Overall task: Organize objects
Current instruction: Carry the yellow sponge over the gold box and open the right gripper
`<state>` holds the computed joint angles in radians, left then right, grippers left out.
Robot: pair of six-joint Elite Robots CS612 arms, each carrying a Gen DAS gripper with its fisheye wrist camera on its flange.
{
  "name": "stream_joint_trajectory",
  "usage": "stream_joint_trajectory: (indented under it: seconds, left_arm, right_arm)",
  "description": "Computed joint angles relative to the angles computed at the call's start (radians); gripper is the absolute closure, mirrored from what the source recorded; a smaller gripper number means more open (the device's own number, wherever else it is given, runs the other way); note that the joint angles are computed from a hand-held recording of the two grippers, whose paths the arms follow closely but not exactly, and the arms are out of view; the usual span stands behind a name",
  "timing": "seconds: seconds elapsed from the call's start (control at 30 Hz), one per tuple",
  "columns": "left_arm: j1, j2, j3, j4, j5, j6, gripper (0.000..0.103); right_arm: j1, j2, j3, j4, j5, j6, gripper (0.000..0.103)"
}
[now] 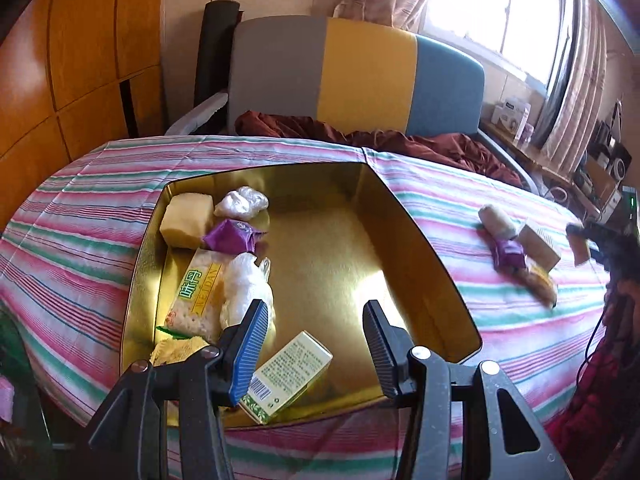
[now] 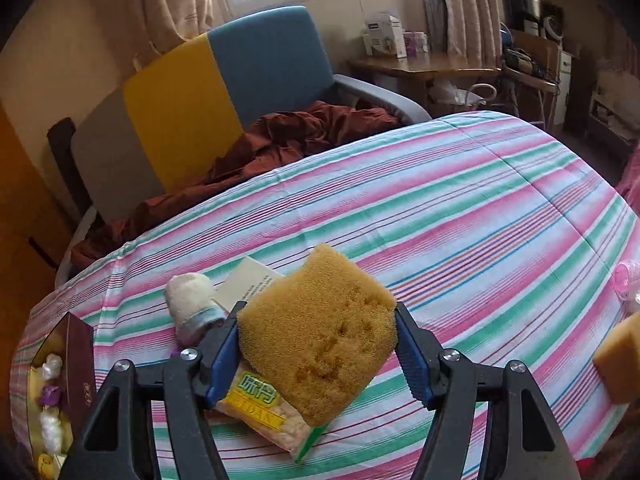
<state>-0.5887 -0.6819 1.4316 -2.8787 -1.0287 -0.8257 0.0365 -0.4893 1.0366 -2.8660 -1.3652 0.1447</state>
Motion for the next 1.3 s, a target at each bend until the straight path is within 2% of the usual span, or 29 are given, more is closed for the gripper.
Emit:
stream_joint_trajectory:
  seconds: [0.1,0.2,0.37,0.5,0.67,0.77,0.87,0.97,1.03,1.2,1.3]
  left_arm:
    - [-0.001,-0.001,0.006,-0.004,0.000,0.004,0.053]
    - [0.002,-0.003,0.011,-0.009,-0.006,-0.007,0.053]
    - [0.013,-0.015,0.038,-0.033,0.005,-0.048,0.053]
    - [0.021,-0.038,0.081,-0.059,0.043,-0.090,0.053]
    - [0.034,-0.071,0.139,-0.045,0.084,-0.180,0.053]
    - [0.041,-0.082,0.164,-0.028,0.082,-0.231,0.053]
    - [0.046,-0.085,0.181,-0.029,0.063,-0.264,0.053]
    - [0.048,-0.085,0.190,-0.036,0.047,-0.272,0.053]
    - [0.050,-0.083,0.193,-0.043,0.041,-0.269,0.053]
    - [0.049,-0.079,0.193,-0.056,0.033,-0.263,0.053]
    - [0.045,-0.078,0.189,-0.055,0.038,-0.246,0.053]
  right_arm:
    - [0.006,-0.008,0.005,0.009,0.082,-0.022,0.034]
    - [0.021,-0.018,0.012,0.030,0.178,-0.081,0.033]
    - [0.069,-0.037,0.021,0.087,0.330,-0.199,0.033]
    - [0.119,-0.048,0.024,0.140,0.410,-0.309,0.032]
    - [0.175,-0.037,-0.001,0.248,0.434,-0.418,0.031]
    - [0.211,-0.010,-0.046,0.338,0.393,-0.451,0.031]
    - [0.247,0.024,-0.102,0.450,0.344,-0.509,0.026]
    - [0.263,0.047,-0.144,0.597,0.385,-0.579,0.022]
    - [0.266,0.044,-0.135,0.616,0.406,-0.609,0.008]
    - [0.261,0.028,-0.096,0.572,0.426,-0.608,0.000]
    - [0.252,0.009,-0.058,0.525,0.440,-0.589,0.000]
